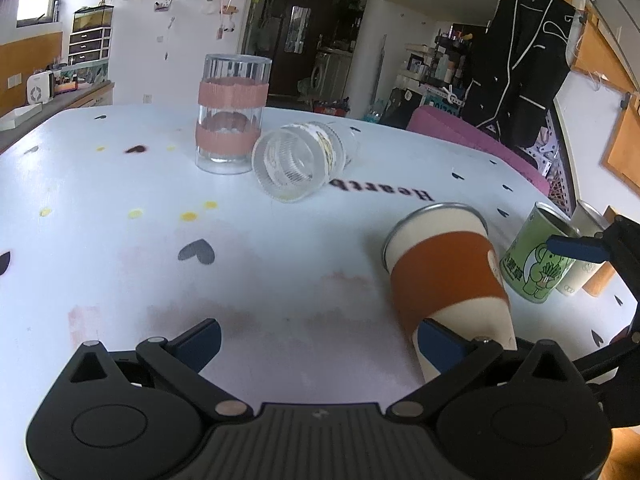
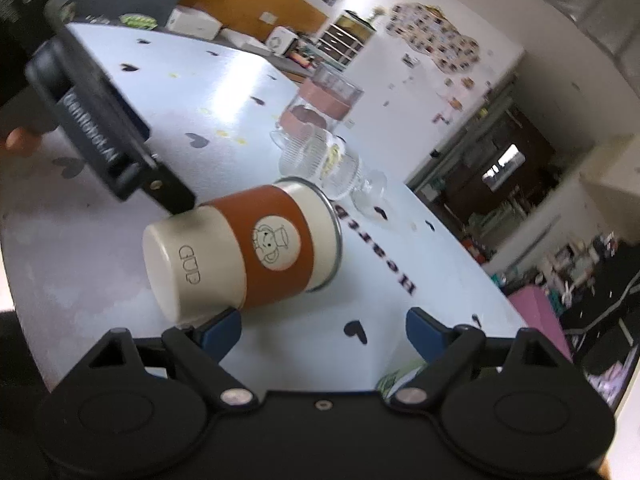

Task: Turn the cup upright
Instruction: 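Lift the orange-sleeved cup with the right tool and rotate it, then turn the cup upright with the right tool, rim up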

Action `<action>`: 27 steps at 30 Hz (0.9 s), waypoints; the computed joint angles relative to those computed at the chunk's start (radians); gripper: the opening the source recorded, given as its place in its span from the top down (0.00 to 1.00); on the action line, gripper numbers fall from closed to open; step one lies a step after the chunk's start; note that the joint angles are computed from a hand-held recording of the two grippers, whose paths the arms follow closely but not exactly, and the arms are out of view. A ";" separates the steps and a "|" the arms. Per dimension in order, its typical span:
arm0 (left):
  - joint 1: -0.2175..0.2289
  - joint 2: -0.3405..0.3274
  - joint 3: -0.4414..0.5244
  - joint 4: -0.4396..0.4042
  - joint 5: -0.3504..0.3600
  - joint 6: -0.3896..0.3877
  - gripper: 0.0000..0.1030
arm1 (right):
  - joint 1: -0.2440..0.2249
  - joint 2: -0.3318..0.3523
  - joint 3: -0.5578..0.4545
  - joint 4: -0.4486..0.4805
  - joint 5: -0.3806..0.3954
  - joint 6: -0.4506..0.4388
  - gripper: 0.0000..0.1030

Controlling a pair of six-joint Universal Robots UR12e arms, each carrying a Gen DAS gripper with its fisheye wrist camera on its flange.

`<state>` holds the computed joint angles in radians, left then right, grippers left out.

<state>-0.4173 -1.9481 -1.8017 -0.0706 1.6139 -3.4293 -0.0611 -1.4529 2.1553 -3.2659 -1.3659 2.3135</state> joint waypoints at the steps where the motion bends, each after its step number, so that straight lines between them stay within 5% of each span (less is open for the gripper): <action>1: -0.001 0.001 -0.001 -0.001 0.002 0.001 0.00 | 0.000 0.003 -0.001 0.000 -0.001 0.013 0.13; 8: 0.001 0.017 -0.001 0.034 -0.003 0.003 0.00 | -0.015 -0.005 0.010 -0.012 0.016 0.088 0.13; 12: 0.014 0.016 0.025 0.052 -0.074 -0.011 0.00 | -0.044 -0.029 0.033 -0.024 0.044 0.215 0.13; 16: 0.027 -0.003 0.072 0.012 -0.164 -0.019 0.01 | -0.091 -0.065 0.049 0.039 0.141 0.469 0.15; 24: 0.042 -0.041 0.143 -0.118 -0.251 -0.058 0.03 | -0.188 -0.031 0.067 0.047 0.520 1.026 0.27; 27: 0.047 -0.044 0.148 -0.124 -0.271 -0.053 0.03 | -0.170 0.008 0.037 0.077 0.572 1.110 0.27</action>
<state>-0.3703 -1.9918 -1.6541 -0.1951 1.3433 -3.4819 -0.2314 -1.4453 2.1923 -3.1886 -0.7938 3.4236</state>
